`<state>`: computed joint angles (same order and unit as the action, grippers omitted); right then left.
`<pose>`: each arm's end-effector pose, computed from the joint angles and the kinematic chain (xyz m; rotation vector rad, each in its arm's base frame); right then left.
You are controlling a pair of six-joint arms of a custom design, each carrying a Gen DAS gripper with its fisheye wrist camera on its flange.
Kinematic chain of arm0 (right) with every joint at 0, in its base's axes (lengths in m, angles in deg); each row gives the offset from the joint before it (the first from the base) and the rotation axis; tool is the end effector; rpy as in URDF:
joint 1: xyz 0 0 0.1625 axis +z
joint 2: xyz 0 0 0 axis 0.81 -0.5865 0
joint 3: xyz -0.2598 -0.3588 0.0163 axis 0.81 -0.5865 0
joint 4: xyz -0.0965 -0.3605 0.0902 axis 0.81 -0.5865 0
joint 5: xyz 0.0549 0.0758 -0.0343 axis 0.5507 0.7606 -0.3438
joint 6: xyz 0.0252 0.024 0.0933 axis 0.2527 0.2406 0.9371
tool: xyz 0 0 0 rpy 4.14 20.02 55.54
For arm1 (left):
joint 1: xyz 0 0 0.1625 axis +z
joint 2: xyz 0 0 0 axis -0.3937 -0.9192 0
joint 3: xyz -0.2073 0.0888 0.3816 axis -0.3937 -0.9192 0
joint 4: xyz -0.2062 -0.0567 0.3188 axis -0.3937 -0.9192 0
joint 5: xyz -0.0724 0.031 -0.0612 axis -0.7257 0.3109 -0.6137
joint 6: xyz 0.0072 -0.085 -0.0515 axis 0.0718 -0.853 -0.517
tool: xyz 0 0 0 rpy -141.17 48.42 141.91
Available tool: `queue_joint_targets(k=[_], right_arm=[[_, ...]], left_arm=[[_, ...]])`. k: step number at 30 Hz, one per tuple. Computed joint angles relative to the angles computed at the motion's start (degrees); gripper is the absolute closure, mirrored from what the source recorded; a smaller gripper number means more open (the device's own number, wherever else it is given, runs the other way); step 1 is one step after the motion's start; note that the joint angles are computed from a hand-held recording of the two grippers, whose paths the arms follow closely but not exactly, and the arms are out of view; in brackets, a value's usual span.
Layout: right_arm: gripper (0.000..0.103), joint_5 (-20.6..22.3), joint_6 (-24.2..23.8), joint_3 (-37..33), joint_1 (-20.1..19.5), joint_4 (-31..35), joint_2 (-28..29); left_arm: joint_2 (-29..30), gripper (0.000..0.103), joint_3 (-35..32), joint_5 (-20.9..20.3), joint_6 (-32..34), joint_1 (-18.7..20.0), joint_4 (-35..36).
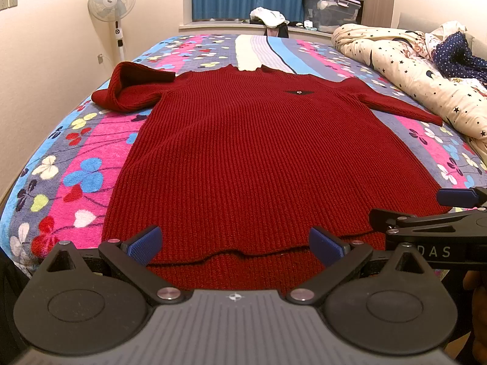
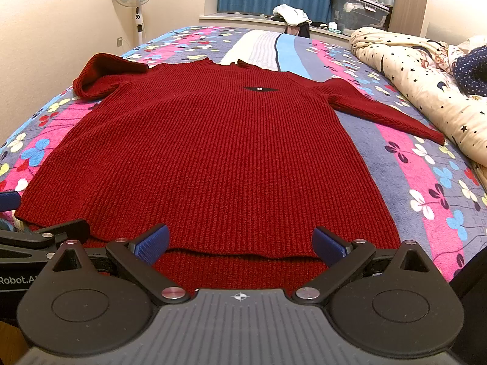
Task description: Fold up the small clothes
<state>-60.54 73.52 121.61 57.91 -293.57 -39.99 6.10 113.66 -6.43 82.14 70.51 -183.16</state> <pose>0.2610 -0.5127 0.1732 0.1346 -2.0591 1.0373 -0.2456 -0.5626 0.1914 0.8344 2.3047 -0.8173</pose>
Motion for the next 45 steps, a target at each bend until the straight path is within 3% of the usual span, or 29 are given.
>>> queue_joint_targets(k=[13,16,17,21,23,25,28,31,35,40,43,44,45], right_arm=[[0.005,0.11,-0.49,-0.13,0.02,-1.05,0.10],[0.007,0.10,-1.93,-1.24,0.39,-5.62,1.61],[0.008,2.45,0.08,-0.17,0.17,-8.01,0.72],[0.010,7.57,-2.14,0.26,-0.26,-21.37,1.01],[0.014,12.26,-7.08,0.45,-1.03,-31.35,1.55],[0.014,14.84,-9.21,1.38,-1.24,-34.66,0.13],[0.014,13.54,-7.14,1.47,-1.35,-26.68,-2.51],[0.014,16.99,-7.34,0.32,-2.72,-20.57,-4.86],[0.014,21.63,-13.71,-5.29,-5.46,-13.08,-6.79],[0.014,24.94,-18.42,-15.87,-8.80,-5.19,-5.95],[0.017,25.00,-18.53,-24.24,-10.95,0.04,-3.46],[0.026,25.99,-17.43,-27.43,-12.04,2.97,-2.72],[0.041,27.63,-16.57,-29.42,-12.93,5.19,-2.27]], left_arm=[[-0.16,0.001,0.06,-0.06,0.03,-0.08,-0.99],[-0.28,0.001,0.33,0.67,1.49,-0.53,-5.14],[-0.20,0.001,0.42,0.94,3.09,-0.68,-7.34],[0.87,0.001,-0.79,1.35,9.35,-1.19,-15.72],[1.42,0.001,-2.78,0.34,10.26,-0.98,-17.34],[2.27,0.000,-5.42,-0.79,11.18,-0.60,-18.02],[4.43,0.001,-11.69,-2.13,12.82,0.43,-16.84],[7.12,0.001,-19.62,-3.57,12.90,2.05,-13.22],[12.88,0.002,-33.32,-3.02,14.90,4.30,-7.39],[21.77,0.019,-52.89,-0.22,16.90,6.87,3.51],[27.21,0.050,-64.74,-0.28,17.36,8.63,11.35],[29.01,0.069,-68.70,-0.31,16.58,9.23,14.88],[30.82,0.081,-72.83,-0.09,15.51,9.74,18.80]])
